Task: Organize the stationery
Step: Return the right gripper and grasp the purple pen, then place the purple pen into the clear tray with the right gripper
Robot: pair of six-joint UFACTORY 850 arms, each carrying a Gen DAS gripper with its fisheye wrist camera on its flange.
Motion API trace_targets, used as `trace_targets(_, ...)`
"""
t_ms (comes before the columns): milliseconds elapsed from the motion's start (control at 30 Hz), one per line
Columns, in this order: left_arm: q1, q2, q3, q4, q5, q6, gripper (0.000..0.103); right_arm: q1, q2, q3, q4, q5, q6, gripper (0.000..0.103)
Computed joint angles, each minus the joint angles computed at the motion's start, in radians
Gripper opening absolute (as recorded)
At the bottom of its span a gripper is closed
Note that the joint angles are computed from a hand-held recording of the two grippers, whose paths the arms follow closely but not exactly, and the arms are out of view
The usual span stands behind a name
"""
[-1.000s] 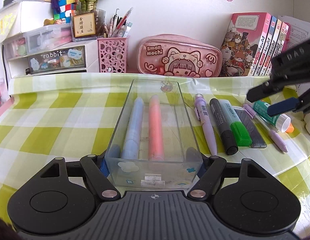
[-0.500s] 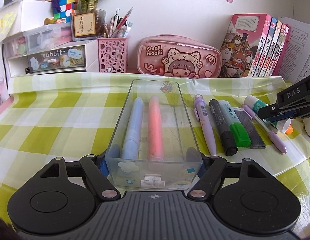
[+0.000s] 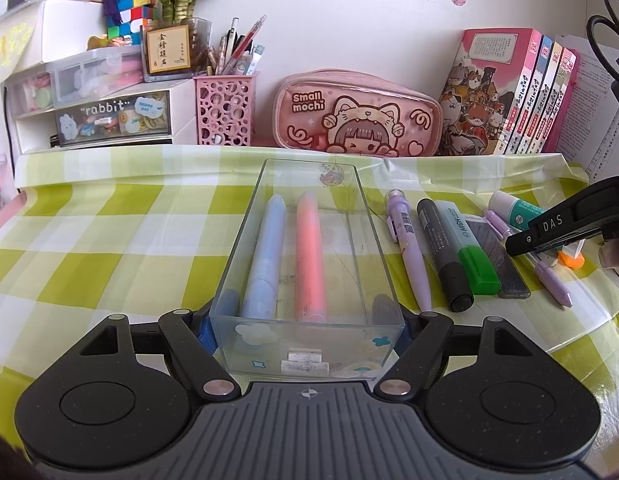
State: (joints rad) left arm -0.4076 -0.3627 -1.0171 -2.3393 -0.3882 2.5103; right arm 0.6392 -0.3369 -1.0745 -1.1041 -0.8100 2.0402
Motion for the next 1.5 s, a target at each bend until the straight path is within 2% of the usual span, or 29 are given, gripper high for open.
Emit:
trace_targets(267, -0.001, 0.000, 0.000, -0.002, 0.000, 0.001, 0.075, -0.015, 0.004, -0.010, 0.043, 0.027, -0.071, 0.020)
trace_targets(367, -0.001, 0.000, 0.000, -0.002, 0.000, 0.001, 0.075, -0.016, 0.006, -0.006, 0.037, 0.036, -0.067, 0.017)
trace_targets(733, -0.002, -0.001, -0.002, 0.004, 0.002, 0.000, 0.075, -0.019, 0.053, 0.039, -0.012, 0.109, 0.117, 0.017)
trace_targets(867, -0.002, -0.001, -0.002, 0.005, 0.001, -0.002, 0.075, -0.014, 0.075, 0.054, -0.061, 0.149, 0.222, 0.017)
trace_targets(1200, -0.001, -0.001, -0.001, 0.001, 0.003, 0.006, 0.075, 0.004, 0.096, 0.038, -0.309, 0.266, 0.562, 0.017)
trace_targets(1500, -0.001, -0.001, -0.001, 0.001, 0.002, 0.005, 0.075, -0.030, 0.061, -0.002, -0.540, 0.395, 0.872, 0.017)
